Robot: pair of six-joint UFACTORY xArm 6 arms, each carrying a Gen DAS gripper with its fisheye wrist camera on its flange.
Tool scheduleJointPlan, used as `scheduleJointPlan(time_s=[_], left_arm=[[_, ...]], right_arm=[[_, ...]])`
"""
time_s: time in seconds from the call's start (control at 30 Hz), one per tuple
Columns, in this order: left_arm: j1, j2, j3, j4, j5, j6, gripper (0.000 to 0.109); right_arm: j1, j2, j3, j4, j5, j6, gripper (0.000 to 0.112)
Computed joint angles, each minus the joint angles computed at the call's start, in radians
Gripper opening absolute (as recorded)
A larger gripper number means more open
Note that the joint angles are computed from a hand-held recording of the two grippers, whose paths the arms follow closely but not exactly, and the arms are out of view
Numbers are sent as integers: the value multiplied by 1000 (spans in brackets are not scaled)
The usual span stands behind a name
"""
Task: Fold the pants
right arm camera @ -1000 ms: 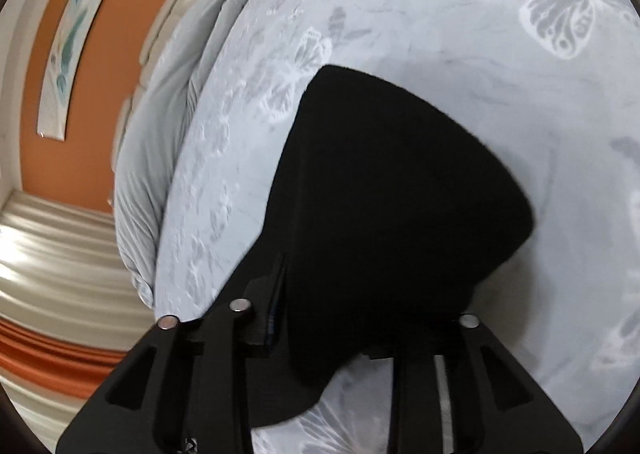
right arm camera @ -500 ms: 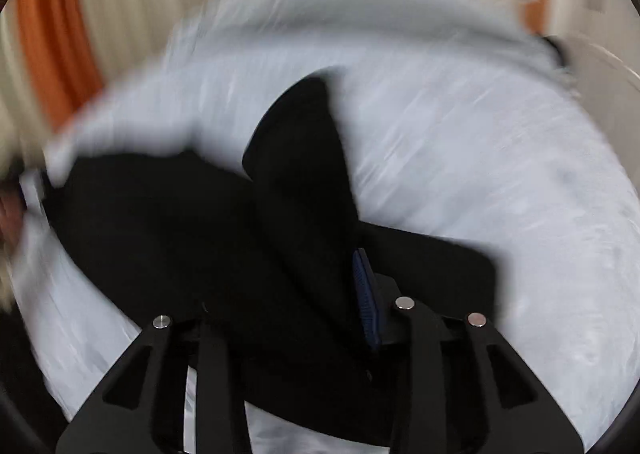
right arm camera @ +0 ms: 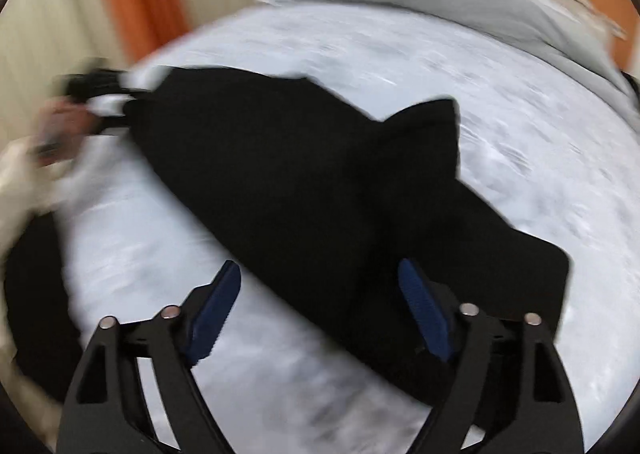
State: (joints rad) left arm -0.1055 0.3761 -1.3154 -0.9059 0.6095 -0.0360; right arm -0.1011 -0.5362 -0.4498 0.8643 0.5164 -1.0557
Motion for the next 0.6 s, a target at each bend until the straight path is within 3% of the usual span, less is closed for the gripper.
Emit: scheduleJointPlan(time_s=[0.1, 0.17, 0.27, 0.33, 0.43, 0.47, 0.53, 0.57, 0.6], left_arm=[[1, 4, -2, -6, -1, -9, 45], [-7, 0, 3, 12, -18, -25, 47], [-27, -9, 16, 70, -56, -65, 49], [-35, -14, 23, 91, -72, -82, 50], [-35, -19, 30, 86, -72, -78, 50], [-30, -18, 27, 72, -63, -69, 50], [-19, -14, 21, 42, -44, -48, 50], [-15, -15, 21, 27, -37, -41, 50], [-13, -17, 24, 14, -33, -35, 50]], right_arm=[[-88, -3, -20, 143, -16, -26, 83], [-133, 26, -36, 170, -38, 43, 83], [-162, 82, -63, 198, -25, 91, 74], [-131, 109, -63, 88, -45, 158, 69], [-125, 137, -60, -114, 104, 262, 65], [-121, 95, -30, -190, 99, 279, 63], [-120, -39, 67, -266, -11, 275, 67], [-135, -125, 123, -268, -77, 262, 83], [-148, -206, 180, -252, -150, 237, 91]])
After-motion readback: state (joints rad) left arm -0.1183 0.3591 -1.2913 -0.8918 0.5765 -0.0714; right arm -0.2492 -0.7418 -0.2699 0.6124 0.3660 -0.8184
